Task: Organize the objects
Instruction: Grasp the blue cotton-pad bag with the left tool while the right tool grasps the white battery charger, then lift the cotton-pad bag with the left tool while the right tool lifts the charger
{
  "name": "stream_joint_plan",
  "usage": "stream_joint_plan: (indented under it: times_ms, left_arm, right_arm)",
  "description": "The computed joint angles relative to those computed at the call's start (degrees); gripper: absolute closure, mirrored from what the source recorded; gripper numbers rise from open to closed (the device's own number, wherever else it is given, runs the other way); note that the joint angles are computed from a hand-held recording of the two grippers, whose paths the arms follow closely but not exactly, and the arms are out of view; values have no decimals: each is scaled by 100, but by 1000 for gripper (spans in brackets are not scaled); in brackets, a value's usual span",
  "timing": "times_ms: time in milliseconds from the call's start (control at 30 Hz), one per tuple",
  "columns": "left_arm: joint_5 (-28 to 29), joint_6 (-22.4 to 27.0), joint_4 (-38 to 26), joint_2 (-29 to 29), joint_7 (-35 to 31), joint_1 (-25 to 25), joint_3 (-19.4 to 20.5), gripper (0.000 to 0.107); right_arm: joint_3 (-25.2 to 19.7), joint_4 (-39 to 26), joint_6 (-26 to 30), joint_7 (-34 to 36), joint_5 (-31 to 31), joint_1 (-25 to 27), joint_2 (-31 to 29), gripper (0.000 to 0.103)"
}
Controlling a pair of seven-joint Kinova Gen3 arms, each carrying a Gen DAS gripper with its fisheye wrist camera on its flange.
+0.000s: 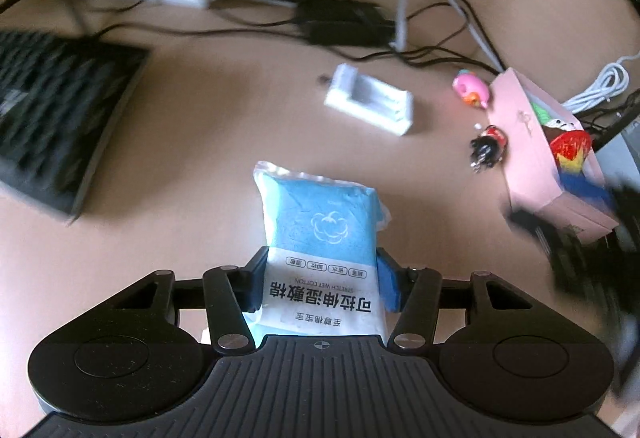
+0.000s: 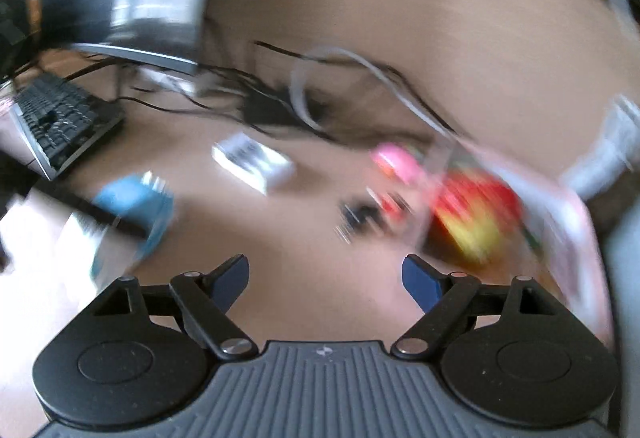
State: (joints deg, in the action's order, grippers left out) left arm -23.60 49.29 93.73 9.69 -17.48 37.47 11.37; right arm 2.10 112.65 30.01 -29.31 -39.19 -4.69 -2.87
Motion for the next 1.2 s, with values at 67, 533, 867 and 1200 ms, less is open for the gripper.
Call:
stream_joint_plan:
  times_ms: [67,533,867,1200]
  left_arm:
    - [115,-29,220,-213,104,-59,-10,49]
    - [421,-296,845,-726,302,-587,326,48]
    - [331,-363,626,-454,-172,-431,332,48]
    - [586,-733,400,-108,-828,-272,228,48]
  right_arm:
    - [-205,-470,122,-100,39,-162,500,19]
    - [-1253,-1920,552,-1151,1123,-120,2001,50]
    - [-978,-1087,931,-1388,810,346,1169,91]
    - [-218,-48,1419,-1160,549,510,80,91]
